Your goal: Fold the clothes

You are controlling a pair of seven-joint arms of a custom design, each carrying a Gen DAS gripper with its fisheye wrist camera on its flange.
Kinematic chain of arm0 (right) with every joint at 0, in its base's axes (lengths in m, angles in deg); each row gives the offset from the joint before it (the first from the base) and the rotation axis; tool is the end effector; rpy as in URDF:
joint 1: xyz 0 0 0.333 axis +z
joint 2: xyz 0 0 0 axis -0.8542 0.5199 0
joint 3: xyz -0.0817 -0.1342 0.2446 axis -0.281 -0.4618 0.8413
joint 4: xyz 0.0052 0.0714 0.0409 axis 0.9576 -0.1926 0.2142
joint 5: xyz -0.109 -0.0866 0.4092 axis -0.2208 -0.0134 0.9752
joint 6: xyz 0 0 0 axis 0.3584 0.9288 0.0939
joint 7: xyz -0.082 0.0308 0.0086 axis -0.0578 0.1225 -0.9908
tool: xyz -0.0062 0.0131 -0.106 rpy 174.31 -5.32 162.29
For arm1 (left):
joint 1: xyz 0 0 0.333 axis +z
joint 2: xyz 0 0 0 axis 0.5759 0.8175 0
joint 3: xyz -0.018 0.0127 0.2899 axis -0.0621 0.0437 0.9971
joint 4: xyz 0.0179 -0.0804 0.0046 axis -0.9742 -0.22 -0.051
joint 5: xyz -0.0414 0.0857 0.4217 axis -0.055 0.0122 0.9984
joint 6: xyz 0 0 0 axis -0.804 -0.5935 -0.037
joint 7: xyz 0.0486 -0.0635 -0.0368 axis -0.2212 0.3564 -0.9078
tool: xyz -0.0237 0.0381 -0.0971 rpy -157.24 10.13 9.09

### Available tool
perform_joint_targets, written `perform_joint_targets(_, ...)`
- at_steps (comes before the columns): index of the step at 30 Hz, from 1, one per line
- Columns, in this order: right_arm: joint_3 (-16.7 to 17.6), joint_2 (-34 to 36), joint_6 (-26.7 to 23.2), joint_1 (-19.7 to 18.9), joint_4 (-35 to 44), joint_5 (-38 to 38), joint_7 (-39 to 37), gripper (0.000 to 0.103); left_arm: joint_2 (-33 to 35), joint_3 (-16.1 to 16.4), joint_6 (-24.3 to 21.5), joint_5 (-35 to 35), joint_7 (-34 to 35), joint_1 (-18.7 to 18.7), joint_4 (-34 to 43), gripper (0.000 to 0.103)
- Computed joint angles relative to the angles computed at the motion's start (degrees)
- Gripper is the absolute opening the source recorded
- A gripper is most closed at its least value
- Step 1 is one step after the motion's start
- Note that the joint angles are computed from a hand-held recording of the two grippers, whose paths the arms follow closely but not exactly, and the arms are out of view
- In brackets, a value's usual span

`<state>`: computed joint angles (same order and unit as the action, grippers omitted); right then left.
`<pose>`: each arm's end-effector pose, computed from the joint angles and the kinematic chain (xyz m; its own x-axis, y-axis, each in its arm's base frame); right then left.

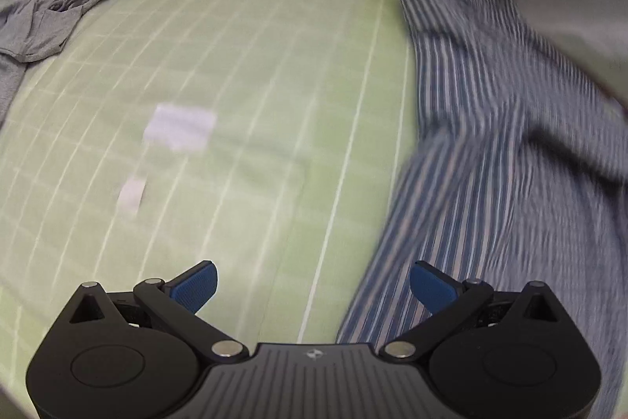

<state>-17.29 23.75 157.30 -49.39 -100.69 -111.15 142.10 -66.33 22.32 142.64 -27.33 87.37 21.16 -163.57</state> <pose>0.5478 0.1946 0.5001 0.0515 -0.9766 -0.2090 -0.5742 0.1423 -0.8063 0.2679 -0.1558 0.4706 0.6028 -0.7794 0.1707 -0.6891 -0.6165 -0.3809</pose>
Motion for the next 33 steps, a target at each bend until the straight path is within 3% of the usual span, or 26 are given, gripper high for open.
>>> perform_joint_targets(3, -1.3, 0.5, -1.2, 1.3, -0.2, 4.2, -1.8, 0.001, 2.6, 2.5, 11.9, 0.7, 1.3, 4.2, -1.3, 0.102)
perform_joint_targets(8, -1.6, 0.8, -3.1, 1.7, -0.4, 6.7, -2.9, 0.001, 22.2, 5.4, 33.9, 1.6, 8.9, 11.7, 5.8, 0.094)
perform_joint_targets(11, -1.4, 1.3, -4.8, 1.5, 0.1, 6.8, -1.8, 0.001, 33.7, 7.5, 41.8, 0.3, 13.8, 13.6, 10.8, 0.085)
perform_joint_targets(14, -1.3, 2.0, -6.0, 1.5, 0.9, 6.0, -0.8, 0.001, 42.5, 10.6, 46.8, -3.2, 19.7, 12.7, 15.3, 0.076)
perform_joint_targets(15, -1.3, 2.3, -6.4, 1.5, 1.2, 5.9, -0.5, 0.001, 45.3, 11.9, 48.2, -4.9, 22.0, 11.9, 16.9, 0.068)
perform_joint_targets(17, -1.4, 2.8, -7.1, 1.7, 1.8, 5.8, 0.0, 0.001, 50.1, 14.1, 50.1, -8.5, 27.1, 10.4, 20.1, 0.038)
perform_joint_targets(18, -1.5, 3.1, -7.5, 1.9, 2.1, 5.8, 0.2, 0.001, 51.7, 14.2, 50.5, -9.6, 29.1, 10.2, 21.2, 0.000)
perform_joint_targets(22, -1.8, 3.7, -6.6, 2.3, 2.4, 5.8, 0.7, 0.001, 54.4, 8.9, 52.1, -3.0, 27.6, 16.6, 24.3, 0.001)
perform_joint_targets(24, -1.3, 4.0, -6.6, 1.8, 2.9, 2.3, 3.4, 0.000, 55.8, 7.3, 51.2, 1.0, 25.6, 19.2, 26.1, 0.001)
perform_joint_targets(26, -0.9, 4.5, -7.5, 1.3, 3.8, -2.3, 6.4, 0.000, 57.4, 6.7, 50.1, 4.4, 23.4, 20.6, 27.2, 0.001)
perform_joint_targets(29, -1.8, 5.5, -8.8, 2.6, 4.5, 1.5, 2.8, 0.000, 58.3, 7.2, 49.8, 6.1, 20.8, 20.4, 26.9, 0.003)
perform_joint_targets(32, -2.4, 5.1, -9.8, 3.6, 4.1, 7.2, -1.2, 0.002, 57.1, 5.7, 47.4, 11.3, 14.0, 22.2, 27.3, 0.026)
perform_joint_targets(33, -2.4, 5.0, -10.2, 3.8, 4.0, 8.0, -1.6, 0.005, 56.6, 5.4, 46.3, 13.3, 12.4, 22.6, 27.5, 0.040)
